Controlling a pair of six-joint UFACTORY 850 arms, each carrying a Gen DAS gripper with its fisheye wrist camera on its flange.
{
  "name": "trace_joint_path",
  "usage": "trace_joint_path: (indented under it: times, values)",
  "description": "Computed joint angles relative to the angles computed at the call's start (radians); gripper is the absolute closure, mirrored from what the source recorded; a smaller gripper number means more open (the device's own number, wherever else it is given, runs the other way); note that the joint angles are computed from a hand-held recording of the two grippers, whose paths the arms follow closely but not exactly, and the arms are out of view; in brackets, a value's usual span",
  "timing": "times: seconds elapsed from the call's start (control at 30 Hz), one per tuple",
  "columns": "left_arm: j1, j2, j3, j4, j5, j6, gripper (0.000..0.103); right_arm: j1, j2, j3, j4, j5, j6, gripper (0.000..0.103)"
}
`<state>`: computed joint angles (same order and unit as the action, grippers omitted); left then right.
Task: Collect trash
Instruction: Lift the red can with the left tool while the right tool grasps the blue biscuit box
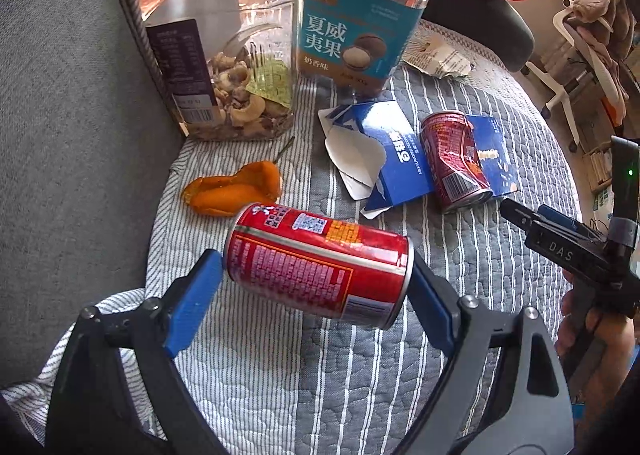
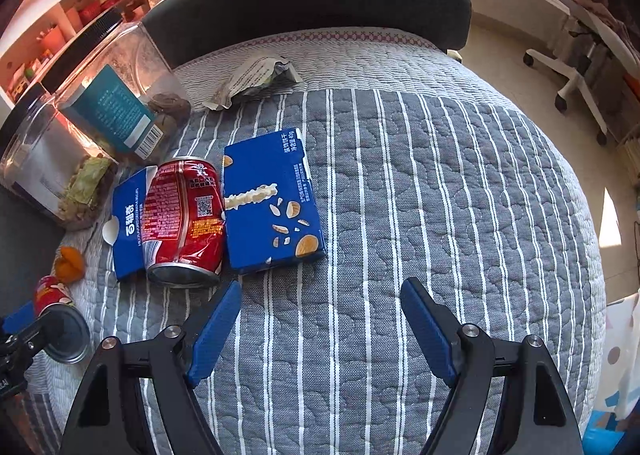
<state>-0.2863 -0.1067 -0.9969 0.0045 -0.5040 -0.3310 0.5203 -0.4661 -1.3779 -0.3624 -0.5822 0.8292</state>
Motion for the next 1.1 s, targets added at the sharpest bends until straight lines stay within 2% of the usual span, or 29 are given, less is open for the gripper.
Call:
trace_joint_path:
  times: [0.2, 0.27, 0.4, 0.5, 0.63, 0.73, 0.77, 0.87, 1.1]
  values:
    - [0.013, 0.001, 0.002, -0.02, -0.009, 0.03, 0.014, 0.001, -0.045, -0.024, -0.031, 0.045, 0.016, 0.021]
    - [0.019, 0.008, 0.006, -0.029, -0.013, 0.04, 0.014, 0.003, -0.046, -0.017, -0.065, 0.08, 0.031, 0.026]
    - [0.024, 0.019, 0.014, -0.042, -0.015, 0.047, 0.014, 0.005, -0.064, -0.027, -0.068, 0.123, 0.002, 0.027]
    - [0.025, 0.025, 0.018, -0.051, -0.014, 0.05, 0.014, 0.005, -0.071, -0.033, -0.046, 0.134, -0.011, 0.027]
    - [0.026, 0.031, 0.023, -0.048, -0.015, 0.049, 0.014, 0.008, -0.081, -0.043, -0.1, 0.143, 0.058, 0.027]
    - [0.025, 0.029, 0.023, -0.034, -0.019, 0.036, 0.014, -0.008, -0.083, -0.037, -0.02, 0.213, 0.007, 0.04]
    - [0.024, 0.029, 0.023, -0.027, -0.021, 0.03, 0.014, -0.01, -0.083, -0.035, -0.003, 0.221, -0.003, 0.04]
    - [0.021, 0.029, 0.022, -0.031, -0.024, 0.032, 0.014, -0.014, -0.079, -0.037, 0.027, 0.211, -0.037, 0.041]
    - [-0.007, 0.052, 0.021, -0.054, -0.018, 0.043, 0.014, -0.009, 0.021, 0.032, 0.075, 0.164, -0.066, 0.041]
